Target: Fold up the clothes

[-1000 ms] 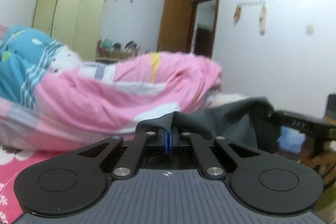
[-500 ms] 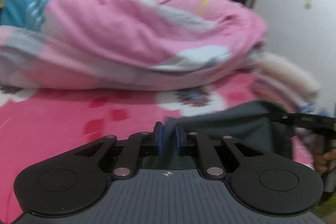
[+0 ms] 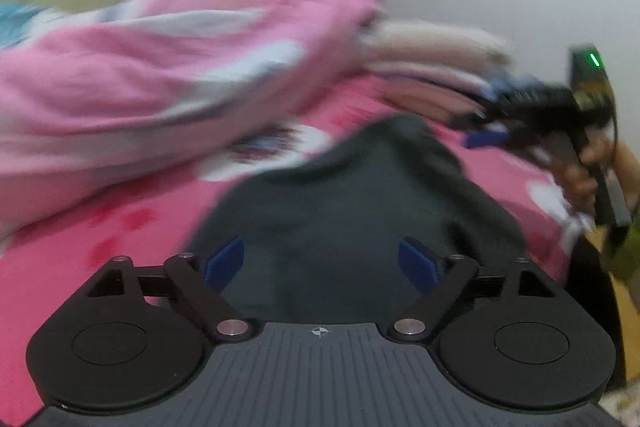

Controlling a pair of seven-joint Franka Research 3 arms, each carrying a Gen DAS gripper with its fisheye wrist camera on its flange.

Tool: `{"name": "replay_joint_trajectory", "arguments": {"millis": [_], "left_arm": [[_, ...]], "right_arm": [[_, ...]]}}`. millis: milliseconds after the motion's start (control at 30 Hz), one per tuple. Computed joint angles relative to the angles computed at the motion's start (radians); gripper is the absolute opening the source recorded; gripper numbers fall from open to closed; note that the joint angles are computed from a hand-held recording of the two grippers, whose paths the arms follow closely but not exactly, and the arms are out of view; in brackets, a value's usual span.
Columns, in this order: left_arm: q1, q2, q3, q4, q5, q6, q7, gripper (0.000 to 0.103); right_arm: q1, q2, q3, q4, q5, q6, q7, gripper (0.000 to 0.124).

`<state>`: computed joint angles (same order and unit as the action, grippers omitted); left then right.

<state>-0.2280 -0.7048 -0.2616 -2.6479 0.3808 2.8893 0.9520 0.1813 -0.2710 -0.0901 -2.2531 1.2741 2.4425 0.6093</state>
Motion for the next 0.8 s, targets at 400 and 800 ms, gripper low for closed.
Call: {"name": "replay_joint_trajectory", "arguments": {"millis": [400,800], "left_arm": [[-0.022,0.235,-0.048,0.117,0.054,-0.048,-0.004,0.028],[-0.095,0.165,0.007,0.045,-0.054,-0.032,-0.017,0.033]], "right_arm": [[0.001,-0.264,-0.022,-0.305,-0.122,-0.002,-0.093,0.068],[0.051,-0.11,-0.066,-0.156,0.083,-0.085,-0.101,0.084]]}}
